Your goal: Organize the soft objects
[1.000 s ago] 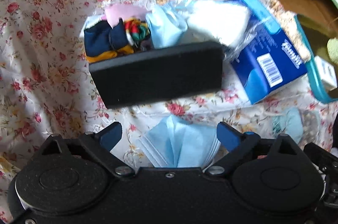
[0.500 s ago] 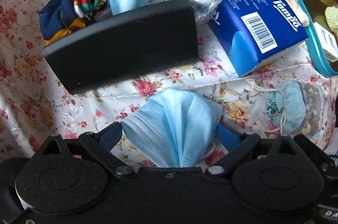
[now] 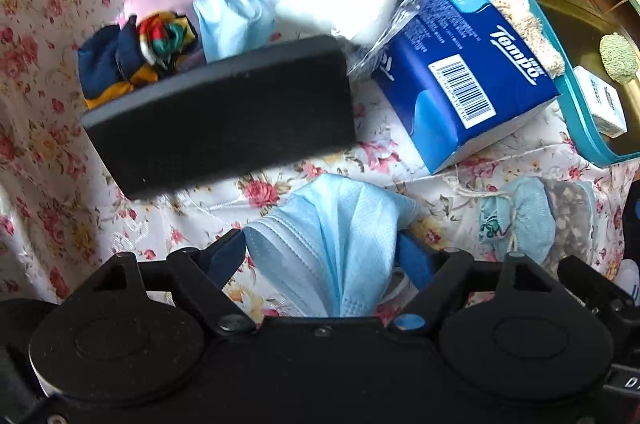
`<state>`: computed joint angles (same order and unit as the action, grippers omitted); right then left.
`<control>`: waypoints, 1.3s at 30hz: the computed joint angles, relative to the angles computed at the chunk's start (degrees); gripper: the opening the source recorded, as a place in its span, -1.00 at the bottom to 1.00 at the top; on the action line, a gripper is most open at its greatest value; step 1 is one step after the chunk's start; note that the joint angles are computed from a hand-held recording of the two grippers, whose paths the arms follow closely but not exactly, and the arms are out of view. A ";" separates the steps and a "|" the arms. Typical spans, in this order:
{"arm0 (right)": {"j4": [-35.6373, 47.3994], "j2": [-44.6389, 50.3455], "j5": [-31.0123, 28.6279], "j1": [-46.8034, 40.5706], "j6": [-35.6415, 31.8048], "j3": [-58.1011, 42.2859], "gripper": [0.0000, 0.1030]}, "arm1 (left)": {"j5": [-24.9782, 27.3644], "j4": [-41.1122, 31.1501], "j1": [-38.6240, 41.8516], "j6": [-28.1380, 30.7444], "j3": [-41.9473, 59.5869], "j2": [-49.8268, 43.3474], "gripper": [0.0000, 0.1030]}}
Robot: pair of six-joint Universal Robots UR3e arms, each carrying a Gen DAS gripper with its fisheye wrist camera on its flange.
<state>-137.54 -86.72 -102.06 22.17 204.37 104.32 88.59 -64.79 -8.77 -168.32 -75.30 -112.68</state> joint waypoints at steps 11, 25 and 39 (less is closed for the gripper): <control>1.00 0.10 -0.26 0.79 -0.12 -1.01 0.99 | -2.79 0.01 1.42 -1.57 -1.60 4.28 0.48; -1.33 -1.40 2.02 -0.86 -6.32 1.04 1.00 | -3.70 2.29 3.35 -4.15 -1.81 6.21 0.49; -4.72 11.92 0.15 1.85 -15.09 -5.04 0.99 | -3.32 -0.48 3.41 -3.88 1.17 1.18 0.72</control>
<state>-142.26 -74.80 -101.91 24.02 189.29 99.28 85.26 -65.27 -5.36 -172.20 -74.13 -111.50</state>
